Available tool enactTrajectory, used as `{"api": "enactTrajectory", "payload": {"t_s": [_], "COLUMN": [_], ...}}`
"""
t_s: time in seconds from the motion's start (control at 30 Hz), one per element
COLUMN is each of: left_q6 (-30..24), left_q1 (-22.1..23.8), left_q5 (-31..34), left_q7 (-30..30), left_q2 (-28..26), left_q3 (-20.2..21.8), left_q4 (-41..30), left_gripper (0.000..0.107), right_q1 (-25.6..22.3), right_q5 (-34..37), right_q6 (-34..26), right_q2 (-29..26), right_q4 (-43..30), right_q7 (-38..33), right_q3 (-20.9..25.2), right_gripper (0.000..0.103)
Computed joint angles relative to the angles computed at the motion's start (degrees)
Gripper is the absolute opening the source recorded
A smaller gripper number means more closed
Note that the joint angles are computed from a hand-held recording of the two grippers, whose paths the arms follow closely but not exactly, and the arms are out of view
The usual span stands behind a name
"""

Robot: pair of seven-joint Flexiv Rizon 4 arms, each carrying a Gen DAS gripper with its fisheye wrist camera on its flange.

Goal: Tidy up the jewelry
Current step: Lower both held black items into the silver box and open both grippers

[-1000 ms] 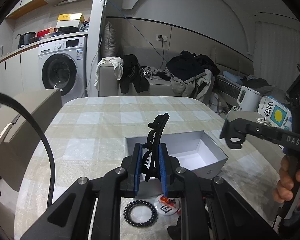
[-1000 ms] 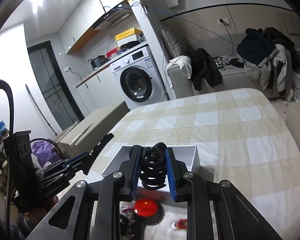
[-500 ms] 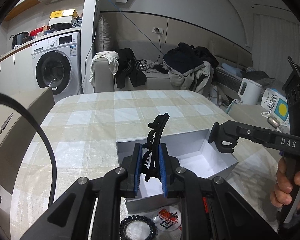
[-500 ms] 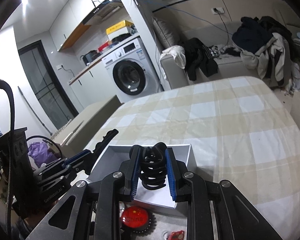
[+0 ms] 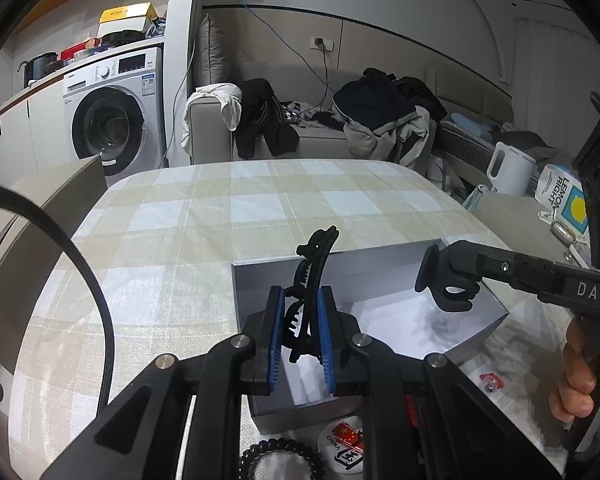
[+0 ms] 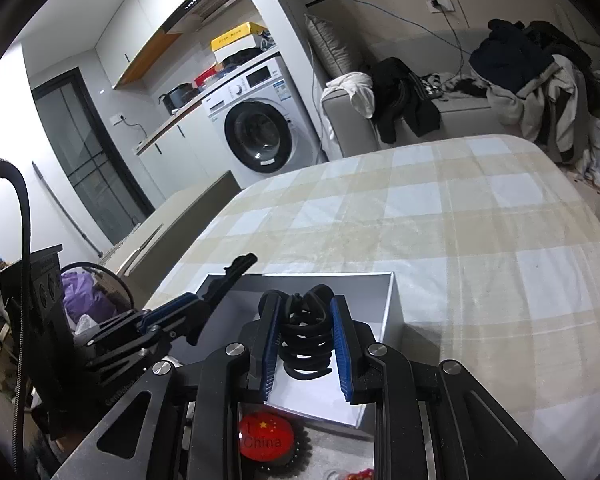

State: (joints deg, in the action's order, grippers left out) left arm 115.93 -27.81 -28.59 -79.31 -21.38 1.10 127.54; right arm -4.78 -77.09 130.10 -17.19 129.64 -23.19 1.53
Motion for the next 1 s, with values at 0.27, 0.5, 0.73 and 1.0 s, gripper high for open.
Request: {"api": "enactTrajectory", "payload": {"t_s": [0.27,0.5,0.73,1.0], "left_q6": [-1.03,-1.62,-2.39,-0.93], "left_q1": [-3.16,-4.99,-3.72,-4.25], "left_q5": [-2.62,-4.44,-3.36,-3.64], "left_q7": [2.87,6.01,4.96,3.05], "left_q2": [-0.36,-0.47,0.08,3.0], "left_q3": [1.92,2.63,1.66,1.83], "left_q4": [-0.48,-0.39,-0.11,2.29], "left_gripper": [0.011,0.011,0.011,0.049], "right_q1": [1.56,1.44,1.49,0.1], "right_q5": [-0.5,-1.05,0.29,10.26], "right_q6": [-4.46,-5.68,-5.65,-3.03], "right_q2": [0.08,-0.01,0.34,5.64], "right_q4": [-0.23,-0.18,0.33,6.29], "right_q7": [-1.47,-2.02,-3.18,-10.87], "right_q3": [0.55,0.99,1.07,2.13], "right_gripper": [0.023,0.024,0.026,0.075]}}
